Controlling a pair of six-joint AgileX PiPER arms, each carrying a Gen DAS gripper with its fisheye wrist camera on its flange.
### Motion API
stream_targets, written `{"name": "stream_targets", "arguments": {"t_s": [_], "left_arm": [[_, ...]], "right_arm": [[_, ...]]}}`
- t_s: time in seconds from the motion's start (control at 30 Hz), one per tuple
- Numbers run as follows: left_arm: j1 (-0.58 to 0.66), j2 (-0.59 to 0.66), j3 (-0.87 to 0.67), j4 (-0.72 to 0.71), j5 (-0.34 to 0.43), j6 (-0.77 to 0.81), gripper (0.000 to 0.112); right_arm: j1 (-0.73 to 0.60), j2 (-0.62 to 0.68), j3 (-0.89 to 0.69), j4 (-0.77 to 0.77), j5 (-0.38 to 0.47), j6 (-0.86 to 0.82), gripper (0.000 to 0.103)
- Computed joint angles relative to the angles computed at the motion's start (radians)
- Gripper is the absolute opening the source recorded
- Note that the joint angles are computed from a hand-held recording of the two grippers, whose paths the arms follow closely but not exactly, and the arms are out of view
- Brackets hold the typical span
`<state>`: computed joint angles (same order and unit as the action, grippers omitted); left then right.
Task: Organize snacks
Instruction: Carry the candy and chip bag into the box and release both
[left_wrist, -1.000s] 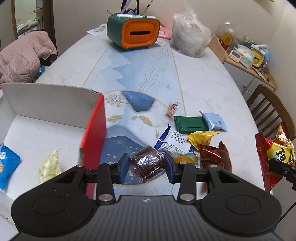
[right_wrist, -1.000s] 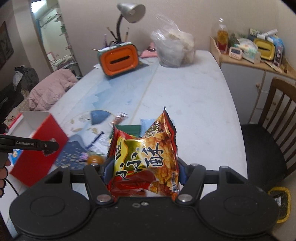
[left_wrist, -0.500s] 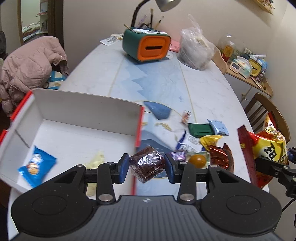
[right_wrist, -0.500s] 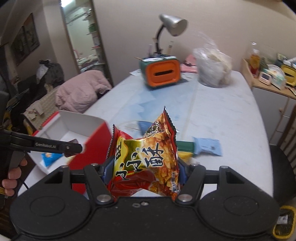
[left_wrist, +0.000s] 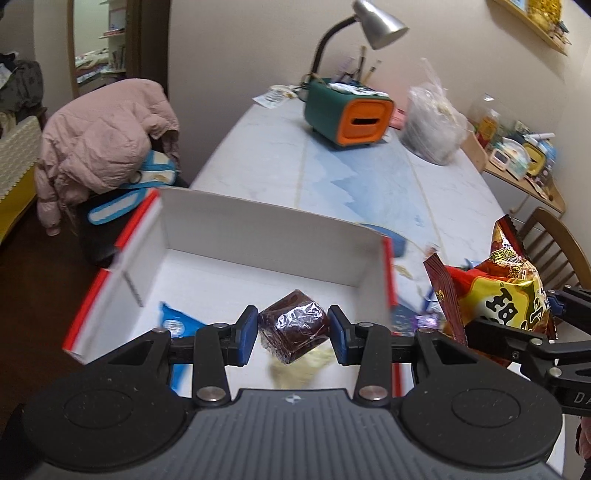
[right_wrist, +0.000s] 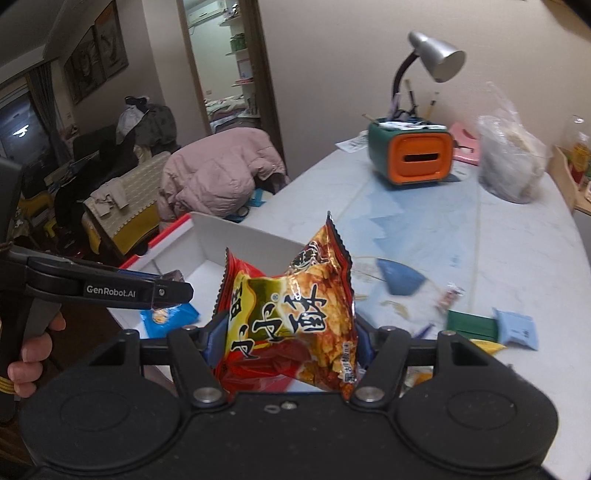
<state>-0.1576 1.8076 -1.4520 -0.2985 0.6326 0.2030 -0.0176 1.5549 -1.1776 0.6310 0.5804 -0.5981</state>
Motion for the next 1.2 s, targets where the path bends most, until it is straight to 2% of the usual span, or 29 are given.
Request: {"name": "stream_targets", "arguments": {"t_s": [0.37,0.53,0.87,1.2], "left_arm": [[0.134,0.102,-0.096,-0.009,0.045,0.099,0.040],[0.156,0.180,-0.169,0.016,0.074,0.104,0.040],[0.139,0.288,-0.257,0.081,0.085,0.124,0.040],[0.117,0.349,-0.290,0.133,0.118,0.138,0.040]], "right_arm": [[0.185,0.176,-0.152,-0.219,-0.056,0.256,0.064],[0.222,0.288,-0.263,-0.313,-0.032,0.363,0.064],[0.255,0.487,-0.487,-0.366,0.045,0.459,0.064],[0.277,0.575,-0.563,-0.424,0.114,0.510,0.065]]}}
